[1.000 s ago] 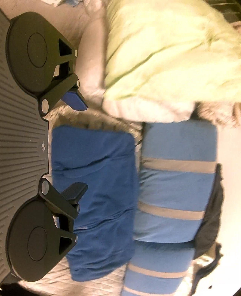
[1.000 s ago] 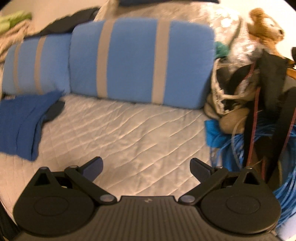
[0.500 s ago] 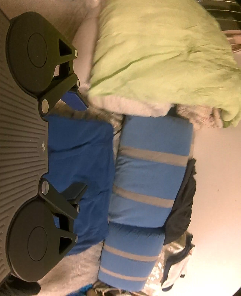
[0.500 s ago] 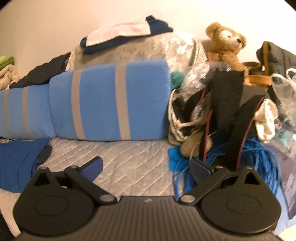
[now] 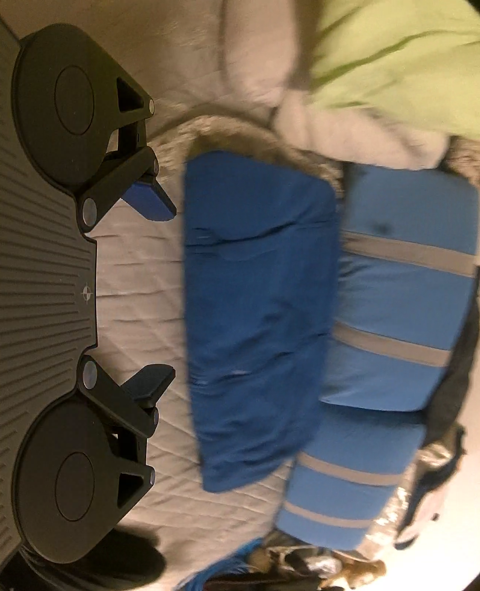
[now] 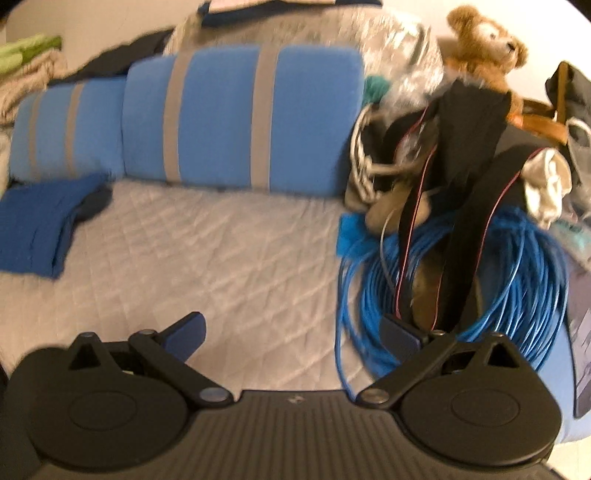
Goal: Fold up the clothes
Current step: 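Raise both open grippers away from the folded jacket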
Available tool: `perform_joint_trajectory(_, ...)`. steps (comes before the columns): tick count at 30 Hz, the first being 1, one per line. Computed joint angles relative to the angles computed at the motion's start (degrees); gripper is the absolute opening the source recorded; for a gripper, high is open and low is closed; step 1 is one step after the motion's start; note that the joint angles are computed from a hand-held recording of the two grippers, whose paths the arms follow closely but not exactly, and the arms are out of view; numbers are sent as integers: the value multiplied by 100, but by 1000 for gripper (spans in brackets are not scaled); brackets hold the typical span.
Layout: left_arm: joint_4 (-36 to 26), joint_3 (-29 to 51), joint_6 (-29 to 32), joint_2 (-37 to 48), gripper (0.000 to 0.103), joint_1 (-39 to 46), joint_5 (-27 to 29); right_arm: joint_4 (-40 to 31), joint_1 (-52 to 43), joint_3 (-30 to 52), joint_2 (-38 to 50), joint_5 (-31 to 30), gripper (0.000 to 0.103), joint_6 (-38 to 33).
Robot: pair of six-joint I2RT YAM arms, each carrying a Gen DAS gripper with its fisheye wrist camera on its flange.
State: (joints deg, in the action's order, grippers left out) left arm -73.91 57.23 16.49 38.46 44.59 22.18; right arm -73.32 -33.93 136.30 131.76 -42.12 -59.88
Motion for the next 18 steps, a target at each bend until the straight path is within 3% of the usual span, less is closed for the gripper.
perform_joint_trajectory(4,412,-571,-493,-78,85,-469,-312,472,81,-986,-306,230,103,-1)
perform_joint_trajectory(10,1072,-1269,-1606,-168,85,-1908,-1101,1407,374,-2483,-795,586,103,139)
perform_joint_trajectory(14,1491,-1725,-2371,-147,85,-3235,-2013,1743,628,-3121,-943,834,103,121)
perform_joint_trajectory(18,1989,-2203,-2811,-45,85,-3726,-2346,2208,853,-3680,-1058,1044,103,316)
